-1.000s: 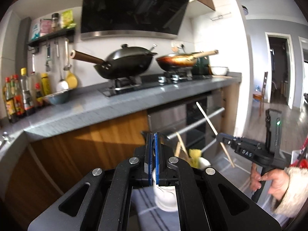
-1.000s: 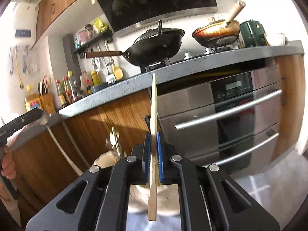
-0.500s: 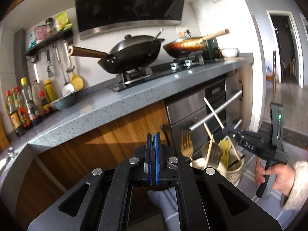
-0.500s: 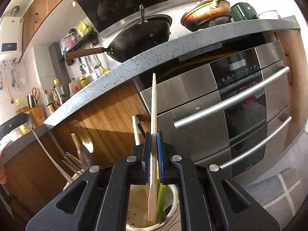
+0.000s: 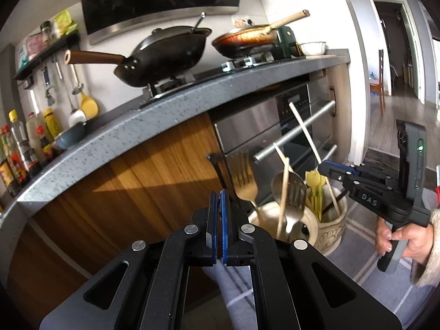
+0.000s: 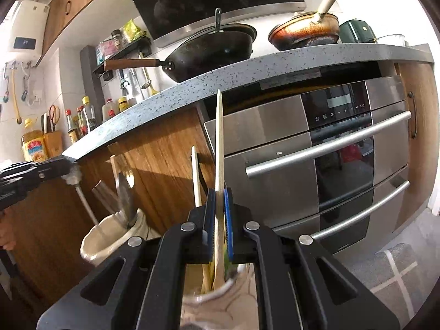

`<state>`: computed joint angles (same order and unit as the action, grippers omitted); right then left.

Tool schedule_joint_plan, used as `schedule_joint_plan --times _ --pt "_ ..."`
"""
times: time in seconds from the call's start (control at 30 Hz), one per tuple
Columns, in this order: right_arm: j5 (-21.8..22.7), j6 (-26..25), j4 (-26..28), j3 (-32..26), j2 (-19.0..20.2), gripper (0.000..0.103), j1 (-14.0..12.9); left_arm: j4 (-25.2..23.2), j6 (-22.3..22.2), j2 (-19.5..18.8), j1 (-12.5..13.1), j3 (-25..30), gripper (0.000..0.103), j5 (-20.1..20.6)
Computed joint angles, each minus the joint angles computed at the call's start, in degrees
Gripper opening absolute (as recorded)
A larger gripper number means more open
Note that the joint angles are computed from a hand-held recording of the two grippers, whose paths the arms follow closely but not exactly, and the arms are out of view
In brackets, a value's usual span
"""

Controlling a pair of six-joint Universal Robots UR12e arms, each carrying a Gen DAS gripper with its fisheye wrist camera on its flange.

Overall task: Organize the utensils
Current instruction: 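Lower the spoon into the large cup while the right gripper lowers the chopstick into the small cup, then open both grippers and withdraw them from the holder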

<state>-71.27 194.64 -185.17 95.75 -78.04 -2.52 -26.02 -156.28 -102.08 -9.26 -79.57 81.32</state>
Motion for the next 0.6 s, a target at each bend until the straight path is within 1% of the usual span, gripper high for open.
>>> schedule_joint_plan --times 0.17,0.23,0.4,0.47,0.5,0.53,0.57,0.6 --pt "1.55 -3.39 2.85 1.35 -1.35 0.006 -0.01 -1.58 0.80 -0.19 -0.34 -0.03 0.003 -0.25" --pt "2.01 -4.56 5.00 1.38 -1.62 0.006 0.10 -2.58 0.86 -0.28 -0.45 0.07 0.003 -0.33" --pt "3.58 -5.01 6.32 1.36 -1.81 0.007 -0.10 -3.71 0.10 -0.65 -0.58 0.28 0.004 0.09" --pt "3.54 -5.09 6.53 1.42 -1.97 0.009 -0.09 -3.81 -0.38 -0.65 -0.53 0.26 0.016 0.02" --pt "3.71 -5.00 6.63 1.40 -2.01 0.016 -0.12 -3.31 -0.86 -0.61 -0.54 0.15 0.033 0.27" --pt "4.21 -4.82 6.58 1.53 -2.18 0.026 -0.24 -2.76 -1.30 -0.51 -0.50 -0.04 0.042 0.26" --pt "3.96 -4.79 6.37 1.63 -2.31 0.028 -0.19 -2.52 -1.69 -0.36 -0.41 -0.19 0.042 -0.07" --pt "3.52 -4.96 6.49 1.84 -2.67 0.029 -0.14 -2.91 -2.25 -0.15 -0.31 -0.16 0.042 -0.32"
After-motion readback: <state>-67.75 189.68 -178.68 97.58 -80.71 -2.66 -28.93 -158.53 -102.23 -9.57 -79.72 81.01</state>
